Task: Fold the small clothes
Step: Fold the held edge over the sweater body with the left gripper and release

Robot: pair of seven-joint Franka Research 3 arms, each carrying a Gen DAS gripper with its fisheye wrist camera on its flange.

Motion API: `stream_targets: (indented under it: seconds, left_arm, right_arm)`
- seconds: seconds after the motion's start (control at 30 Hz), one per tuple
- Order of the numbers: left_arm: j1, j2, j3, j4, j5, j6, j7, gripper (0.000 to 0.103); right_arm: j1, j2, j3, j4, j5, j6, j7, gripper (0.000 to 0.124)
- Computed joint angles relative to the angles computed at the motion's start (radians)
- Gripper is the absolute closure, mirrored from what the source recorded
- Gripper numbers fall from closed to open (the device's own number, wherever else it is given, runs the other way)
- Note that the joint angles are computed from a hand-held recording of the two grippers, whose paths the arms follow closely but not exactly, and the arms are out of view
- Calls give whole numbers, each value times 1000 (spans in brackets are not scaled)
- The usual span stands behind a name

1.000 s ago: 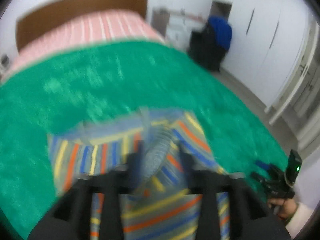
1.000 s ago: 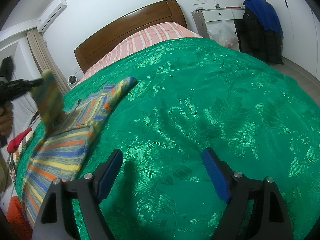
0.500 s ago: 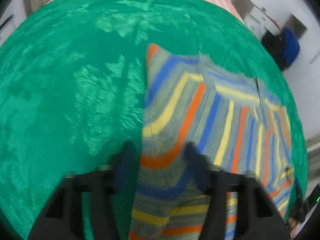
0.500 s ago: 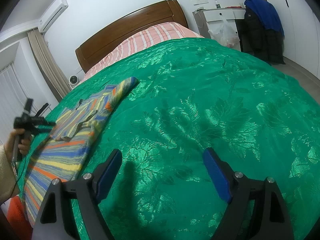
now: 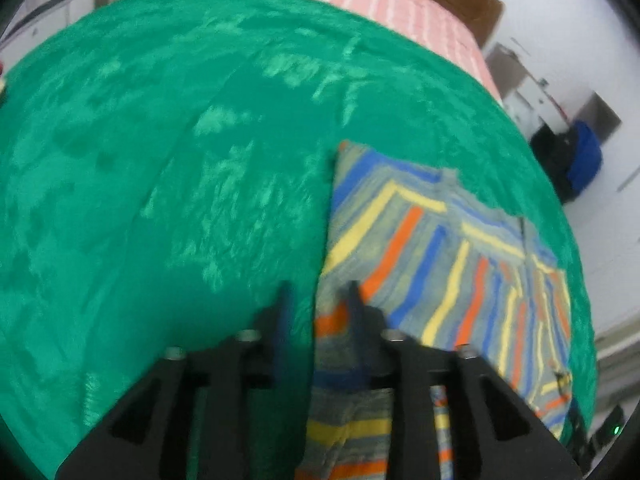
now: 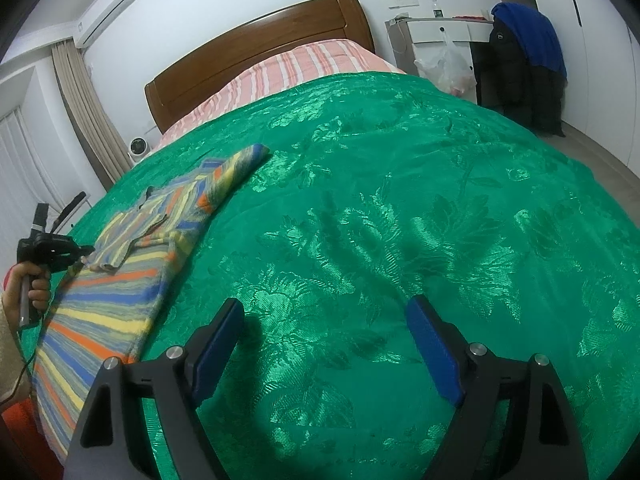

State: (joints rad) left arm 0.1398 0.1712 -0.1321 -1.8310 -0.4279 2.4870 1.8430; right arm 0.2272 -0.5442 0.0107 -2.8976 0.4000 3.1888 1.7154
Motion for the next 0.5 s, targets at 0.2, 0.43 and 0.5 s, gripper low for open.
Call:
stream_targets:
  seconds: [0.2, 0.43, 0.5]
  left_arm:
    - [-23, 127, -5, 198, 122, -154, -20, 78]
    - [-31, 75, 0, 64, 226, 57, -180, 99]
    - [-50, 49, 6, 20, 309, 99, -182, 91]
  right_arm:
    - [-16, -6, 14, -5, -6, -5, 4, 41]
    - [-12, -6, 12, -7, -9, 0, 8, 41]
    - [-9, -5, 9, -6, -10, 0, 7, 40]
